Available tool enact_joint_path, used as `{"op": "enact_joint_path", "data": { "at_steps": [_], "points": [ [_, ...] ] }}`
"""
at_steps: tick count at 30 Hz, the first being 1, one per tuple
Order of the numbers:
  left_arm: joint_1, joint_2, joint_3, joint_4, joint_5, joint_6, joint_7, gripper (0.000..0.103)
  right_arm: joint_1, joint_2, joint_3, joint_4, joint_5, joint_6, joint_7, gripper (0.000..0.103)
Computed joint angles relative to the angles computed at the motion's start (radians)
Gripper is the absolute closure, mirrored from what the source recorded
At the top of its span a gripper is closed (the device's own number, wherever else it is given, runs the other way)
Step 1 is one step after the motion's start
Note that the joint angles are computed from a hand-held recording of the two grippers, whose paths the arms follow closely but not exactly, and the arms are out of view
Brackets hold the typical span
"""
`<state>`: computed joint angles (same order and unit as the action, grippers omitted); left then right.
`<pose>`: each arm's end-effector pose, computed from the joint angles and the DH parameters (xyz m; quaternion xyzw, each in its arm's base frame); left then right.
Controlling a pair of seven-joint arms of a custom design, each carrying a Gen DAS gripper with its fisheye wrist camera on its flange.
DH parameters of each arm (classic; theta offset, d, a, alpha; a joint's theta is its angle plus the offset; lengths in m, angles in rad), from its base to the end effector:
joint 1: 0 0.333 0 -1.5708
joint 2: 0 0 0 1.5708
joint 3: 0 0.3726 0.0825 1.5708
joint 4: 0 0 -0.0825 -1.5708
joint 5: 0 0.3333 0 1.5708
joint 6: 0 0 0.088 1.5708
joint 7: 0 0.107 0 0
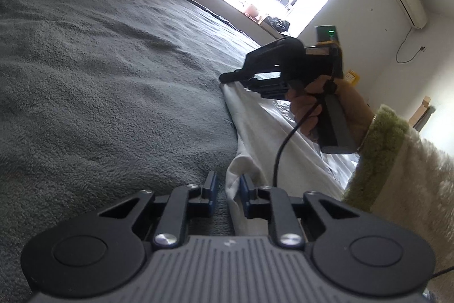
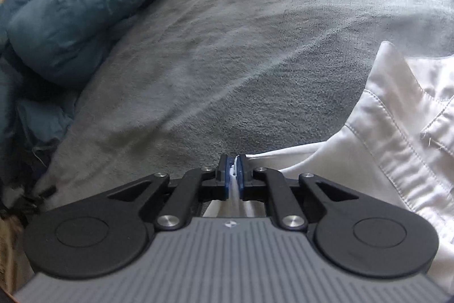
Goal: Fold clothes
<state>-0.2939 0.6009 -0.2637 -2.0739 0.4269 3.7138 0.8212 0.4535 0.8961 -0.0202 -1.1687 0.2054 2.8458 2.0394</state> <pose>0.5228 -0.3520 0.3674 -0.5529 0.6578 -0.5114 0.0068 0.7388 0.3379 0.4011 -0.5870 0.7129 -0.0686 0.3775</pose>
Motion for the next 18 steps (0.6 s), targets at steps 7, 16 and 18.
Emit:
{"op": "enact_joint_path", "data": {
  "at_steps": [7,16,18],
  "points": [
    [-0.022,-0.004,0.02,-0.014,-0.046,0.014,-0.003,0.1,0.055,-0.119,-0.09,-0.165,-0.042,0.073,0.026,0.073],
    [-0.075,-0.036,0.057,-0.047,-0.155,0.009,0.033,0.101,0.162,-0.313,-0.209,-0.42,-0.217,0.111,-0.018,0.075],
    [-0.061,-0.039,0.046,-0.049,-0.146,0.002,0.024,0.101,0.115,-0.334,-0.13,-0.44,-0.229,0.097,-0.102,0.078]
  ]
}}
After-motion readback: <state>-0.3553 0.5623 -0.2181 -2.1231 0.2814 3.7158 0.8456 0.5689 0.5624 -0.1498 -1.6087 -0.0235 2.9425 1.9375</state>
